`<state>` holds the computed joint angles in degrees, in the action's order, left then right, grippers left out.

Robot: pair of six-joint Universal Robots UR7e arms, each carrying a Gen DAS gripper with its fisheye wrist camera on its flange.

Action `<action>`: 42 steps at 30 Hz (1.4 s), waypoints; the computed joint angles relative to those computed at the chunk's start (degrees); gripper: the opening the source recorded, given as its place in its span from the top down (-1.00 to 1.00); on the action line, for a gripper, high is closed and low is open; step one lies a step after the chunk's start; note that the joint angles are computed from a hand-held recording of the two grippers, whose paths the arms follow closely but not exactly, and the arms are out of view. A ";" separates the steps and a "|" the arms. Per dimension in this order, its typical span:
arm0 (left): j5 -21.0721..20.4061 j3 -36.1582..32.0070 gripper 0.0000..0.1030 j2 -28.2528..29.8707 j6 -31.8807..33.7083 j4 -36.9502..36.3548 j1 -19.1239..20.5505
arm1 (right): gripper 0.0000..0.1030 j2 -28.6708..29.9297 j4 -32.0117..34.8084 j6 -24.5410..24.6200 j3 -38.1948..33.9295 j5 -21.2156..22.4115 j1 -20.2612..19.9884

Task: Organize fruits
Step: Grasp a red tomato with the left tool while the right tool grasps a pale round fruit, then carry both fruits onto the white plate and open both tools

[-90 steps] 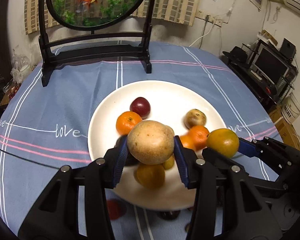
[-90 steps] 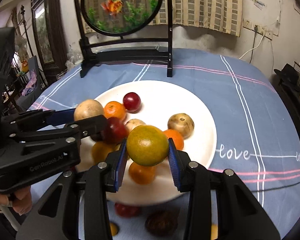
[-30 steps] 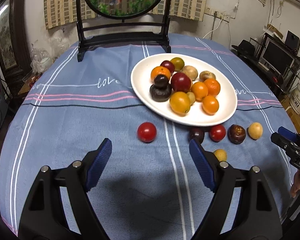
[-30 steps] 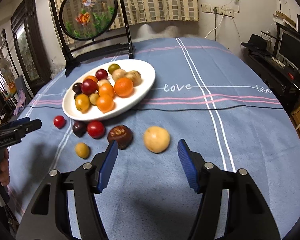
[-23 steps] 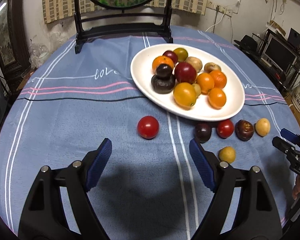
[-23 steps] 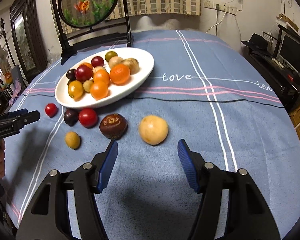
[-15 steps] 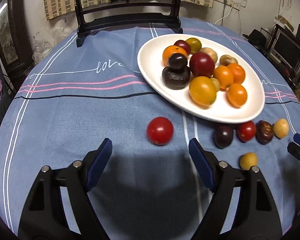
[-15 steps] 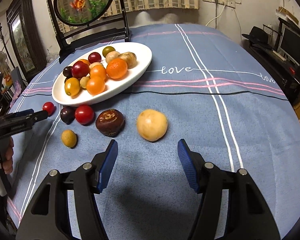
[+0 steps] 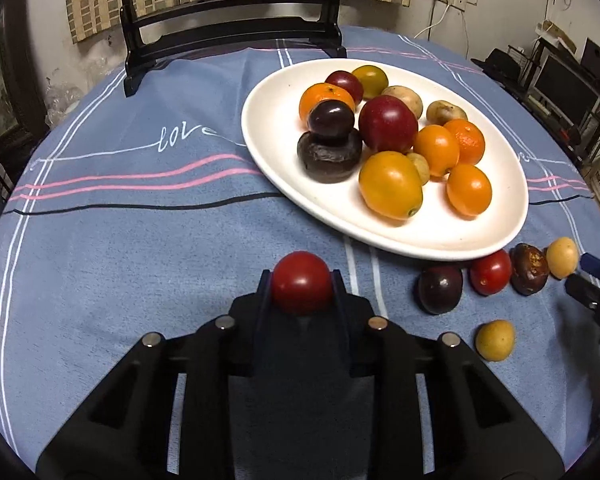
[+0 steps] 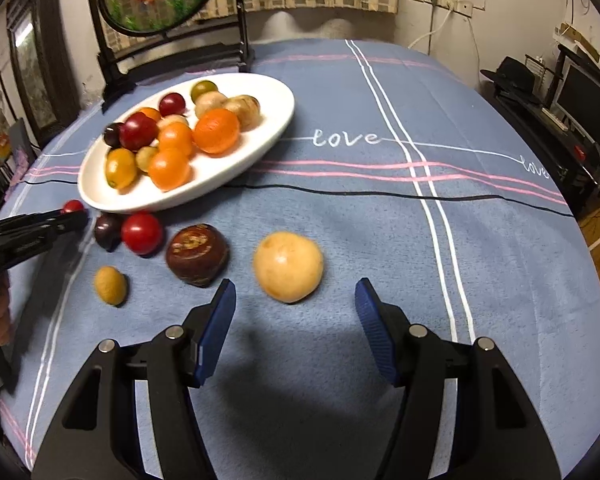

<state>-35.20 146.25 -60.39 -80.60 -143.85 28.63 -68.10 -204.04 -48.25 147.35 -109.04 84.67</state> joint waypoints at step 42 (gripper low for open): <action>0.66 -1.49 0.44 -5.35 -5.81 11.63 -13.53 | 0.24 -10.34 5.44 0.86 3.33 8.05 4.17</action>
<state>-34.53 144.76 -65.75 -86.42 -132.21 15.10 -78.45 -198.60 -47.39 150.68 -101.00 88.84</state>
